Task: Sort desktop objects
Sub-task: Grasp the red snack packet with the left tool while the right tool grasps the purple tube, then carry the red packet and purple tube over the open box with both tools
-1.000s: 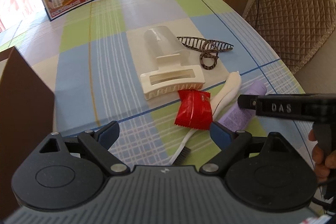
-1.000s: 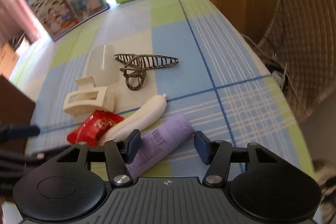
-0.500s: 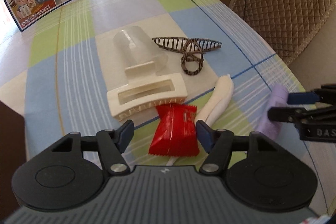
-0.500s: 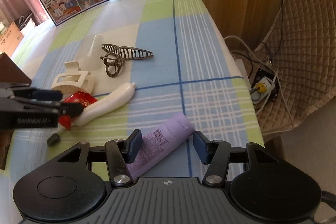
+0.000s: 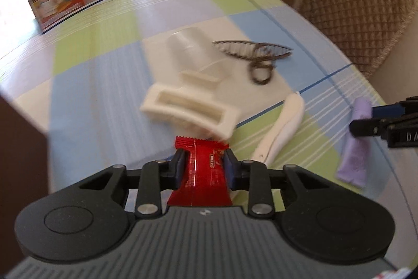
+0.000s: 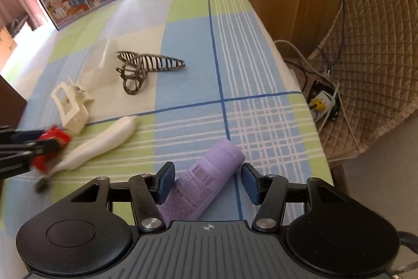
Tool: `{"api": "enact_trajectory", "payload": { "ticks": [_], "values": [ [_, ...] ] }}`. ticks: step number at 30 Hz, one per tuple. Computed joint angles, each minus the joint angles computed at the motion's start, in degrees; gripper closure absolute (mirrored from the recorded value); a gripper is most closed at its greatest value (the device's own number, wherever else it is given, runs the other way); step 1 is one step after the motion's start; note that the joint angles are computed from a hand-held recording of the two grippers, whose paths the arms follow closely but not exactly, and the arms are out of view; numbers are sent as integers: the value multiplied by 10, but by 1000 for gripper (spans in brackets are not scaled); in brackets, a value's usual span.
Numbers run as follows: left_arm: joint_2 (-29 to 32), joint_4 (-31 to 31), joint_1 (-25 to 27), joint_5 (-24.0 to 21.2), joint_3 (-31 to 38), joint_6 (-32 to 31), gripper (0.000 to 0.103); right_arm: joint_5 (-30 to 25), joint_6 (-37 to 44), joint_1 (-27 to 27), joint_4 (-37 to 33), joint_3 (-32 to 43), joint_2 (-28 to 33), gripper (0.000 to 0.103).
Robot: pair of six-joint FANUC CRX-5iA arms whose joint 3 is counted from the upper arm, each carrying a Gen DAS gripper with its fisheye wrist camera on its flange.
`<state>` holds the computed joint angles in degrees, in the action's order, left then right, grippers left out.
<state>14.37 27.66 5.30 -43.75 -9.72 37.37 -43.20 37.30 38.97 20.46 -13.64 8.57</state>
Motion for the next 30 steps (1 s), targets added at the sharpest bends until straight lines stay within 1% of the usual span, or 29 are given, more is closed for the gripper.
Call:
{"api": "enact_trajectory", "payload": {
  "ticks": [2,3,4,5,6,9,12,15,18,19,20,21,23,26,28,30],
  "values": [
    [-11,-11,9,5,-9,13,77,-2,-2,15,49,-8,11,52],
    [-17,-15,14,6,-15,18,77,4,5,22,72,-17,13,55],
    [-24,-19,18,8,-21,22,77,18,14,24,80,-26,10,68],
    [-31,-23,22,10,-28,25,77,30,33,26,73,-29,6,72],
    [-38,-27,26,12,-34,29,77,34,49,27,66,-30,4,73],
    [-57,-32,38,9,-53,41,77,44,77,36,74,-46,-5,73],
    [-75,-26,47,-5,-71,50,78,46,116,42,37,-56,-24,73],
    [-93,-40,51,-23,-82,64,78,46,135,52,17,-74,-46,73],
    [-110,-44,53,-30,-98,66,76,45,127,64,18,-92,-64,73],
    [-111,-56,52,-34,-95,79,74,46,117,68,24,-99,-68,73],
    [-105,-80,50,-45,-83,106,73,48,108,70,29,-104,-71,73],
    [-108,-79,50,-36,-89,103,74,51,99,71,34,-108,-73,73],
    [-110,-90,50,-36,-88,102,72,52,88,73,41,-110,-74,73],
    [-112,-87,51,-34,-92,96,72,51,83,74,46,-111,-73,73],
    [-116,-79,52,-24,-101,89,75,42,85,76,44,-105,-71,73],
    [-118,-79,52,-25,-102,88,78,28,89,78,35,-97,-69,73]
  ]
}}
